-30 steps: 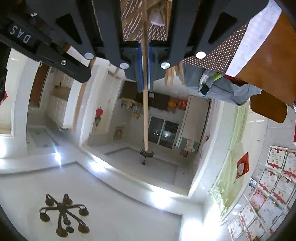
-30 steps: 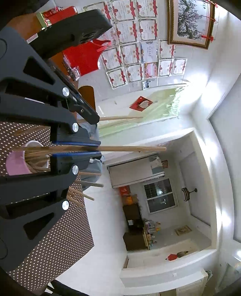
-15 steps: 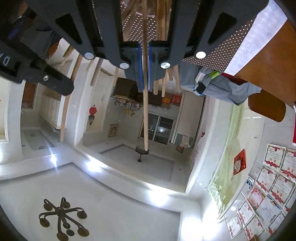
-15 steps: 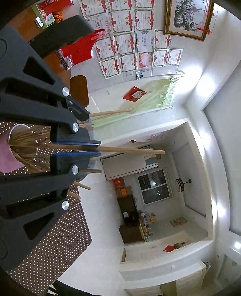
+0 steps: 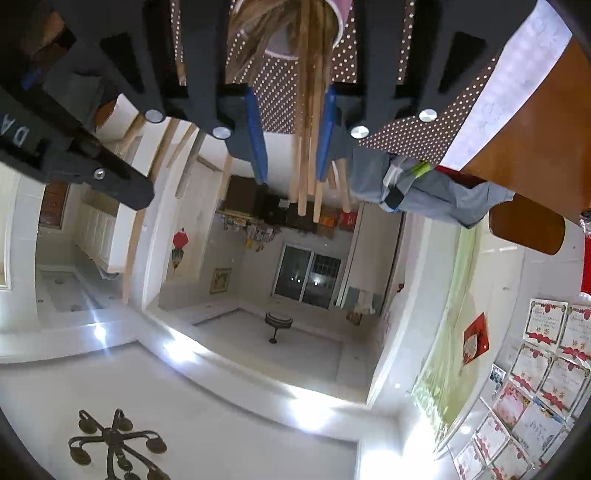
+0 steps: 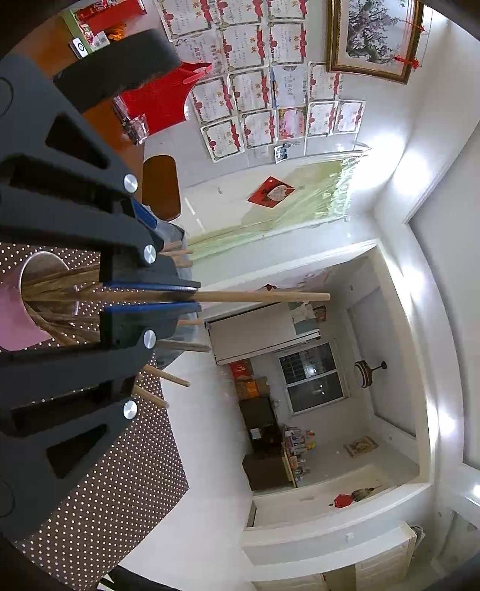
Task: Organize utensils
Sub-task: 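Open the left tool to drop its chopstick in the cup while the right tool releases its own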
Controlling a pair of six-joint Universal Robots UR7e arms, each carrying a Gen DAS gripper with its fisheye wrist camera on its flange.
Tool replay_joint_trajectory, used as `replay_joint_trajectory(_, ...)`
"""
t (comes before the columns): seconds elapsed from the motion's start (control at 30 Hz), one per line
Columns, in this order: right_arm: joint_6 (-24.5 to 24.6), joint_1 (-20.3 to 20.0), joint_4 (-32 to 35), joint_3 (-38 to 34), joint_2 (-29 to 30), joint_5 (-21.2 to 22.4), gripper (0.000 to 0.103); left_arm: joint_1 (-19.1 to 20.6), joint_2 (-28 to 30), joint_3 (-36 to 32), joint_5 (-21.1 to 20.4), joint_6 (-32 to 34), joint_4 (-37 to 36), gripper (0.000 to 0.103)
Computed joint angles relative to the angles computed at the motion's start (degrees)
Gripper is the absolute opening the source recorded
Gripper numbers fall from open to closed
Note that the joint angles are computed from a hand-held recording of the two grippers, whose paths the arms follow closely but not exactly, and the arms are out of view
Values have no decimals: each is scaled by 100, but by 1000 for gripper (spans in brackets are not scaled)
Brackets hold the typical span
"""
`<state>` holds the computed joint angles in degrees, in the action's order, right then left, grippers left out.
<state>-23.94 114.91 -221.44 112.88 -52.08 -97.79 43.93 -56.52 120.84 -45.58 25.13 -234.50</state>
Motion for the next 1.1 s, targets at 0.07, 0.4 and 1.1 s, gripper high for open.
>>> replay_joint_trajectory(0.07,21,-3,73,23,-21,-4,6,-93,-81,52,206,-27,135,30)
replay_joint_trajectory(0.4,106,87,489,63,-68,-152,6,-675,-565,345,1760,-175,989,47)
replay_joint_trajectory(1.1,-47,212,1530,-118,91,-722,7,-596,-776,290,2302,-332,1599,50)
